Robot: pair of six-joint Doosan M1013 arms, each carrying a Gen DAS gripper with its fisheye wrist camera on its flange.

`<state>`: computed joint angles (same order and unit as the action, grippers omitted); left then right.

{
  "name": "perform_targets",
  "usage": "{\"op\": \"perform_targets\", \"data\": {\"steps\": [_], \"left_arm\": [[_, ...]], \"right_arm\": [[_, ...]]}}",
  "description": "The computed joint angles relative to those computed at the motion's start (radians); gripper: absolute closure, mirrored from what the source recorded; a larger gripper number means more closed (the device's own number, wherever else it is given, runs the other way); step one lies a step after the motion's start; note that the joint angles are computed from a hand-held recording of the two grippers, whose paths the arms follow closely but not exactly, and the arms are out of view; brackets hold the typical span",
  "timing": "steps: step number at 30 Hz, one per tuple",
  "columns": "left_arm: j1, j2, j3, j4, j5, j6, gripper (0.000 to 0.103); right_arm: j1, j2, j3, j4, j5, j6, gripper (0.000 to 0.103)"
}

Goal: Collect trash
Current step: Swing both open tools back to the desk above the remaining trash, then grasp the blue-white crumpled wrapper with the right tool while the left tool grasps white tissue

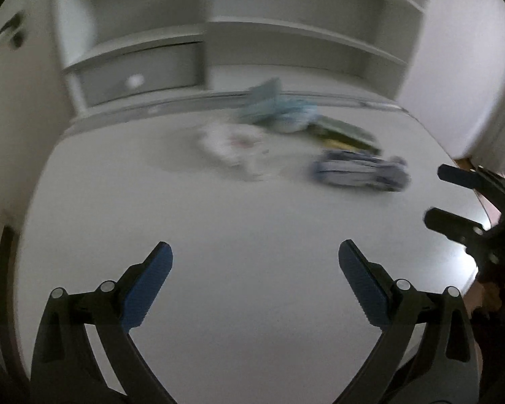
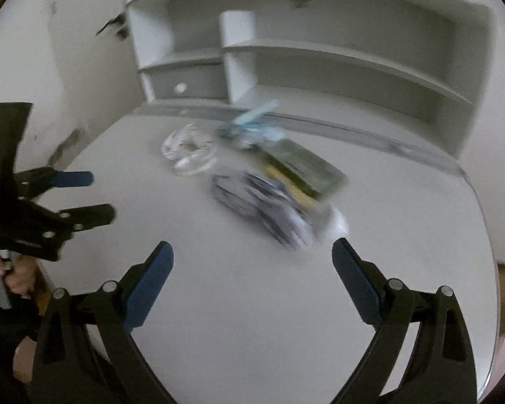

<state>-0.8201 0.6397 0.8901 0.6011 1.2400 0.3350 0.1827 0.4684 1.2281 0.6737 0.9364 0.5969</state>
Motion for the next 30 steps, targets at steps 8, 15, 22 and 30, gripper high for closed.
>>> {"op": "perform_targets", "data": {"steps": [8, 15, 22, 30], "left_arm": [[0.001, -0.069, 0.117, 0.031, -0.023, -0.093, 0.007], [0.027, -0.042, 0.078, 0.026, -0.002, -0.038, 0.007], [0.080, -0.007, 0.015, -0.016, 0.001, 0.058, 0.007], [0.150, 0.090, -0.142, -0.071, 0.046, 0.231, 0.007]], "right_arm": [[0.059, 0.089, -0.121, -0.140, 0.015, 0.110, 0.012], [0.043, 0.068, -0.104, -0.012, 0.163, -0.022, 0.012], [0.054, 0.104, -0.159, -0.103, 0.125, 0.043, 0.016], [0.076, 0.139, -0.192, -0.207, 0.110, 0.075, 0.063]]}}
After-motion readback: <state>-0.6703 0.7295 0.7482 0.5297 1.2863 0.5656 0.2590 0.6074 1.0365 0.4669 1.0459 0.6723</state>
